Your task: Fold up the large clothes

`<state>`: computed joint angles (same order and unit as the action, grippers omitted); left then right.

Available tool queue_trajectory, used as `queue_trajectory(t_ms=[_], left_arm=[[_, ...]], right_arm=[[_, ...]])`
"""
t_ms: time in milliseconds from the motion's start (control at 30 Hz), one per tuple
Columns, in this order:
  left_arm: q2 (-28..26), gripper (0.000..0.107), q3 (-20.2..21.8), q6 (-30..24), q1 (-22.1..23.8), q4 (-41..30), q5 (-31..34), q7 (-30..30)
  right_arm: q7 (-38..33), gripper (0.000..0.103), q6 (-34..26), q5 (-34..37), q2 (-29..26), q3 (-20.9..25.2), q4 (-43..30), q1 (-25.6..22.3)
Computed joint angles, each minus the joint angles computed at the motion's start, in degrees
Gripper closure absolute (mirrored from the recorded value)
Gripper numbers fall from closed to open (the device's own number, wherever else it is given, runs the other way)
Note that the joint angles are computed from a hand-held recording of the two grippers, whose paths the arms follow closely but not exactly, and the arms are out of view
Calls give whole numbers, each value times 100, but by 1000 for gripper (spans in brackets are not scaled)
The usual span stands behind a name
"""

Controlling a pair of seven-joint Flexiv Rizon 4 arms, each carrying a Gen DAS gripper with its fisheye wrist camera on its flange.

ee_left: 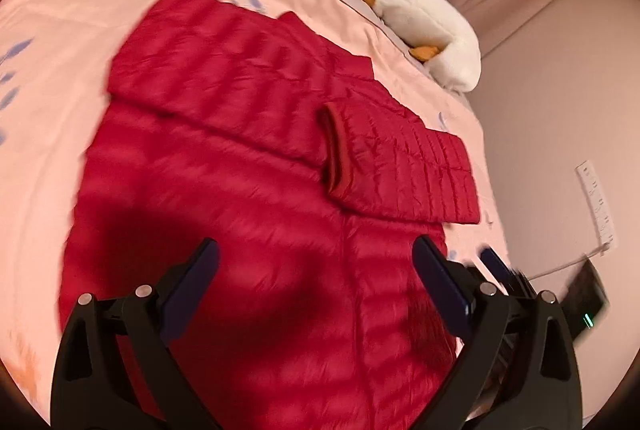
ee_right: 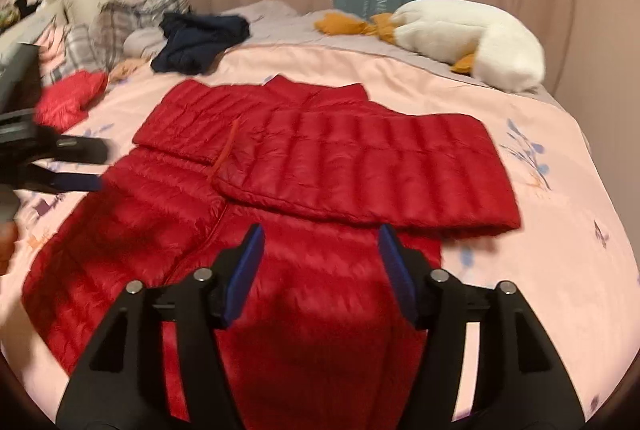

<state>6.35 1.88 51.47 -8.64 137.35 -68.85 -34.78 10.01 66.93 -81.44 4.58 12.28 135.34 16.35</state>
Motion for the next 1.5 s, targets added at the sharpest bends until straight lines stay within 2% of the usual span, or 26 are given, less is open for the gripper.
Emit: queue_trajectory(t_ms=[67,167,267,367,433,467,500,533,600,700,833,967,1067,1333,1367,1433,1467,1500], left_arm=[[-252,10,-212,249,-132,-185,-125,-27],[-590,16,-404,520,-284,-450,-204,-31],[-885,26,-542,899,-404,-645,74,-195],[-1103,42,-588,963,-415,-766,474,-481],[-1205,67,-606,987,-397,-803,737,-704],[-1254,70,-621,1003,-388,-822,831,-797],[-1284,78,-650,1066,-388,-816,796,-801],[-1287,91,-681,1099,-387,-811,710,-726],[-1236,95,-719,1172,-408,-786,559,-571],[-1048,95,-774,1579,-544,-753,5,-151],[-760,96,-642,1840,-604,-923,-828,374],[-668,96,-468,2086,-520,-1120,-1011,586],[-717,96,-351,2181,-350,-1182,-799,474],[-1127,93,-226,2032,188,-980,666,-297],[-1203,91,-213,2053,246,-966,927,-476],[-1271,76,-222,2017,365,-947,1237,-649],[-1255,72,-252,2012,404,-904,1251,-638],[-1237,63,-278,2030,440,-867,1199,-555]], right_arm=[[105,41,-4,68,152,33,128,-13],[330,41,125,40,353,47,324,-81],[420,41,185,81,475,66,473,-141],[577,41,255,29,574,71,602,-205],[667,41,294,20,616,68,666,-238],[698,41,302,20,628,70,684,-250],[714,41,282,59,653,84,712,-256],[704,41,257,111,667,100,731,-255],[679,41,213,201,706,124,766,-259],[739,41,221,210,779,120,812,-303],[818,41,257,207,876,127,853,-356],[822,41,257,217,911,158,860,-367],[810,41,276,277,881,175,849,-349],[577,40,286,539,707,209,748,-248],[554,39,292,555,690,206,736,-247],[497,37,344,606,668,177,714,-262],[490,37,363,606,665,165,709,-281],[464,36,387,612,660,144,699,-305]])
